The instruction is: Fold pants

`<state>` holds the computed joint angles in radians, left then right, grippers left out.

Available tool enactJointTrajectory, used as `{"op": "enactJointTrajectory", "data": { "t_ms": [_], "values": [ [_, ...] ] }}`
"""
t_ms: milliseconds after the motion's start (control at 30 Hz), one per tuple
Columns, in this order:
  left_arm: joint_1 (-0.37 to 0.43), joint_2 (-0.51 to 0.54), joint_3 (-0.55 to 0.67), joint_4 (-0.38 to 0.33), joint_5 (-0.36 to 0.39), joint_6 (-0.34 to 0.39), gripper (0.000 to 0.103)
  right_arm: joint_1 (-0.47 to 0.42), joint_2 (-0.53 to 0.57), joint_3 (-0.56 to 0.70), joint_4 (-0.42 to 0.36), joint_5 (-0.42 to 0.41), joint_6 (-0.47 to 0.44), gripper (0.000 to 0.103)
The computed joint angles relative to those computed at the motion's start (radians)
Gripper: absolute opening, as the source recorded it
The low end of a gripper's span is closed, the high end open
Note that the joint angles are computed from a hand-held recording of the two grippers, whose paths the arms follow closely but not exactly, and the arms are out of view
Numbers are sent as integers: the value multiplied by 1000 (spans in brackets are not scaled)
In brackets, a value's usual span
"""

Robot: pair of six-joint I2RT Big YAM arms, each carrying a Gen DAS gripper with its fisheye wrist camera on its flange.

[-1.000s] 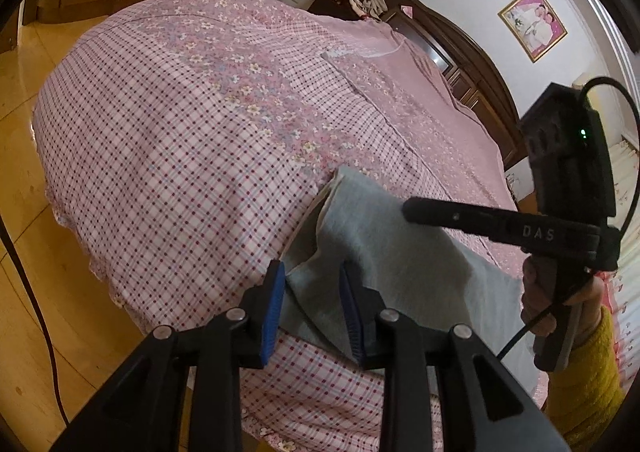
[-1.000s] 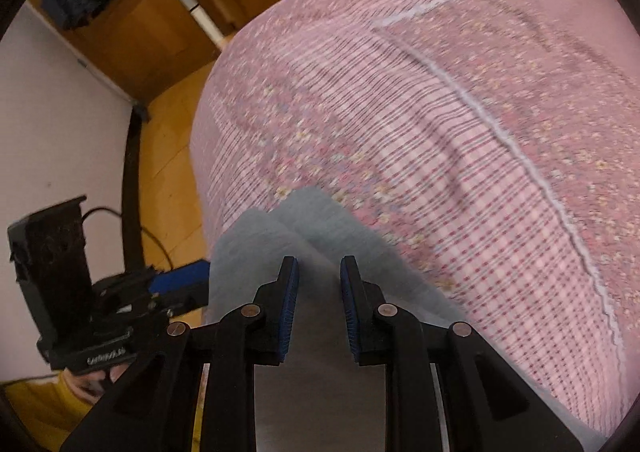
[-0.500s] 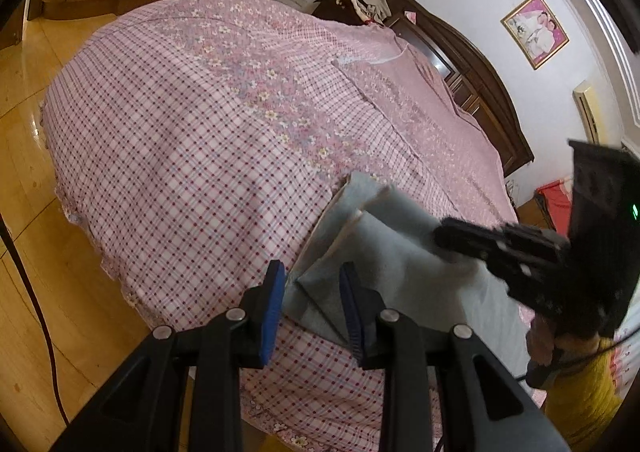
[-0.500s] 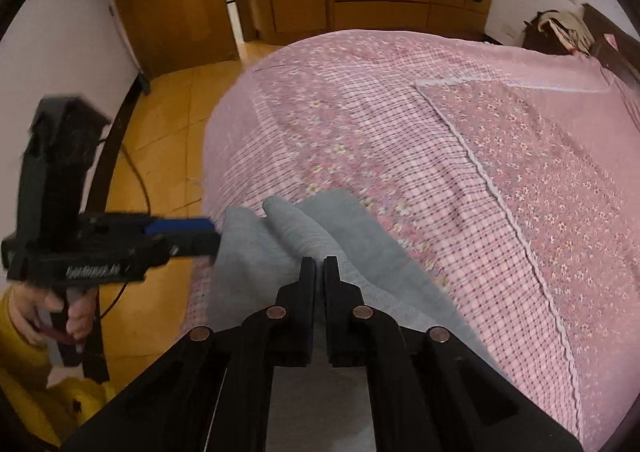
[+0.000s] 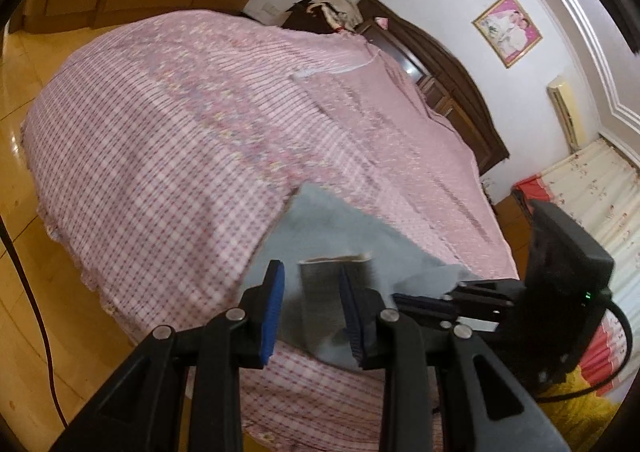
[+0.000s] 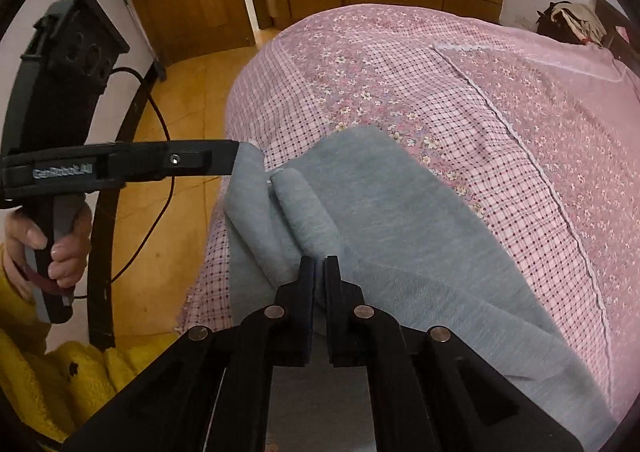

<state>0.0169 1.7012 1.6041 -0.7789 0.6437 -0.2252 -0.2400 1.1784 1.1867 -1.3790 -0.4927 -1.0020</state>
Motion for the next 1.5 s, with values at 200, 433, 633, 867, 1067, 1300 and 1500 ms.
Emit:
{"op": "enactJointTrajectory", "data": {
  "t_ms": [200, 433, 633, 867, 1067, 1300, 1500],
  "values": [
    [-18, -12, 5, 20, 44, -16, 34, -12, -30, -23, -3, 0, -44, 6],
    [-38, -7, -3, 6, 93, -28, 34, -47, -11, -5, -62, -35, -53, 6],
    [-62, 0, 8, -44, 0, 45, 33, -69, 40, 45, -156, -47, -44, 8],
    [-69, 19, -7, -82, -28, 34, 20, -51, 105, 137, -156, -66, 36, 25],
    [-66, 13, -21, -74, -28, 33, 20, 37, 192, 201, -193, -11, 57, 32],
    [-41, -11, -57, -73, -1, 43, 20, 99, 233, 221, -260, 33, -24, 32],
    [-22, -22, -77, -53, 31, 18, 25, 111, 172, 166, -193, 55, -63, 8]
  ]
}}
